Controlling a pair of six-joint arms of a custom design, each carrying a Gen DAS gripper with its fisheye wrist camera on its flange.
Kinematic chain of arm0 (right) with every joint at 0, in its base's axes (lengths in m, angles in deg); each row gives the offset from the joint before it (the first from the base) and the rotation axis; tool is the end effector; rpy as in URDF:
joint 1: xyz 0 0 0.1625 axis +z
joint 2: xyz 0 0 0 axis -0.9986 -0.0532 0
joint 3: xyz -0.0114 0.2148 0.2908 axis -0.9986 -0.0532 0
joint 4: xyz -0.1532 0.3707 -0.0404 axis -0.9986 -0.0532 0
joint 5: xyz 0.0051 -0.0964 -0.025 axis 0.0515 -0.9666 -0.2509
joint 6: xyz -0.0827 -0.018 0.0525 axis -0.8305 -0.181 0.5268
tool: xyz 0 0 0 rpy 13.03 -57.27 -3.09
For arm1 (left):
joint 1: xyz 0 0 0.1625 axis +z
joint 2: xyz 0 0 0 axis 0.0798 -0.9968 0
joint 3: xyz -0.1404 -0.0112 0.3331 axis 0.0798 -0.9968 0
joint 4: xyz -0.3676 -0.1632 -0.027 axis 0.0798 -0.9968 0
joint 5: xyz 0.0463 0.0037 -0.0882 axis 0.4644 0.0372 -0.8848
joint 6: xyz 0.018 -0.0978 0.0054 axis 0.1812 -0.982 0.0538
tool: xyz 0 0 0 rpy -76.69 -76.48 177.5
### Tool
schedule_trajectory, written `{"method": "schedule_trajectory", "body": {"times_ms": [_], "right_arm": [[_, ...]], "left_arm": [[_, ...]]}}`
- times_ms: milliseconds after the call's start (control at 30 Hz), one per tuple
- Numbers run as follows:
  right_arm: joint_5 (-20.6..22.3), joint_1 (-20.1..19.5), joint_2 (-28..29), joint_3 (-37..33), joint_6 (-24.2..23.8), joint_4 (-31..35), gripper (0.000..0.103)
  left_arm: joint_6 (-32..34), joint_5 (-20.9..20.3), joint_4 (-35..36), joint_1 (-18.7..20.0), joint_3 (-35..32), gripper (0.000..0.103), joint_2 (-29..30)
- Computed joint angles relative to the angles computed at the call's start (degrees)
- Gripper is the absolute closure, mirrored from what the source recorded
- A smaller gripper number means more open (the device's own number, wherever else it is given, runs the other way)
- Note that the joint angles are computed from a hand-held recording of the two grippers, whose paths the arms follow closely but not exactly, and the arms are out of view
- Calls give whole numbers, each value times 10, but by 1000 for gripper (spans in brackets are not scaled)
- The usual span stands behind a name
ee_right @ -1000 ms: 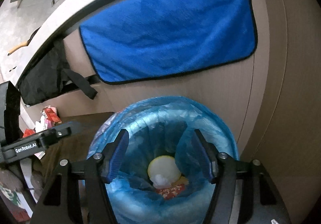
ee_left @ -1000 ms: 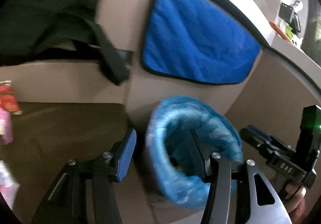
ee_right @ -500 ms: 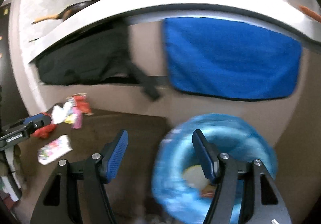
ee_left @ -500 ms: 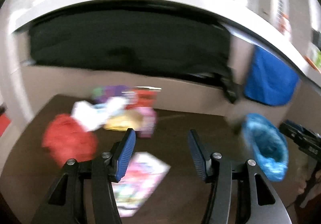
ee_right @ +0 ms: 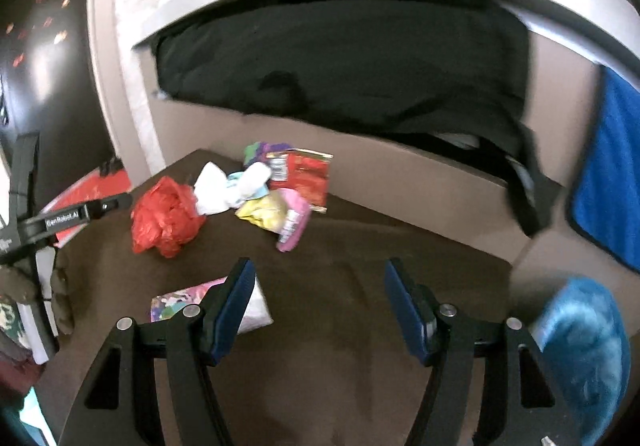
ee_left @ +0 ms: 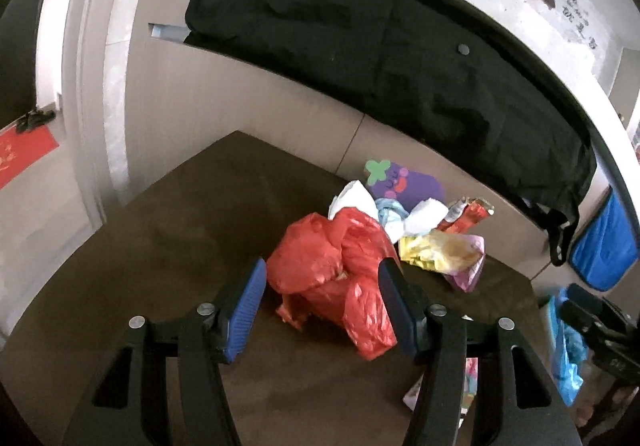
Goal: Collect trash
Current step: 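Move both open grippers back over the table toward the remaining trash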
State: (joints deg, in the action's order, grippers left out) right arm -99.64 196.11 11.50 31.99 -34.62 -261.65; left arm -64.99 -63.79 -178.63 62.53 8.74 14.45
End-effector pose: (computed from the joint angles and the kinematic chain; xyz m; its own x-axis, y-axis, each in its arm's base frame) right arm 0.2703 -0.5774 0.1498 -0.6995 -0.0076 0.7146 -0.5573 0.6318 -0.5388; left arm -0.1164 -0.7041 0.2623 -0.8751 0.3087 -0.3728 0.4765 0.6842 -0.5521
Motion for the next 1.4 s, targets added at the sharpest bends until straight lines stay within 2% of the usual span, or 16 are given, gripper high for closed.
{"method": "schedule_trajectory", "body": {"times_ms": [267, 333, 467, 533, 600, 667, 733, 767, 800, 833, 900, 933, 1000, 1167, 1333, 1400], "right_arm": [[25, -18, 82, -138, -33, 65, 39], [29, -24, 109, -185, -52, 82, 40], [27, -28, 178, -296, -111, 61, 39], [17, -29, 211, -357, -128, 81, 39], [12, -34, 237, -412, -121, 122, 39], [10, -41, 257, -459, -92, 180, 39], [8, -47, 261, -476, -63, 225, 42], [11, -50, 256, -470, -51, 240, 44], [27, -54, 238, -444, -33, 257, 65], [38, -58, 219, -419, -12, 278, 75], [51, -63, 178, -354, 13, 296, 79], [52, -64, 165, -329, 12, 286, 85], [44, -64, 132, -267, 13, 259, 89], [66, -73, 34, -121, 62, 215, 89], [60, -78, -33, -19, 81, 145, 89], [76, -83, -54, 10, 92, 130, 84]], "left_arm": [[12, -63, -39, 13, 1, 42, 6], [16, -71, -38, 16, 2, 42, 4], [10, -86, -41, 22, 1, 42, 5], [4, -94, -33, 26, -4, 41, 8], [0, -96, -28, 28, -9, 41, 10], [-1, -96, -27, 29, -10, 41, 11], [1, -96, -34, 28, -7, 41, 9], [3, -96, -37, 28, -7, 41, 9], [6, -96, -44, 27, -3, 41, 8], [7, -94, -50, 26, 1, 41, 6], [11, -97, -53, 24, 5, 40, 4], [13, -98, -52, 23, 8, 38, 3], [15, -102, -45, 19, 10, 38, 1], [25, -113, -16, -2, 16, 38, -1], [13, -131, 47, -24, -2, 38, 16], [18, -128, 46, -33, 4, 38, 18]]}}
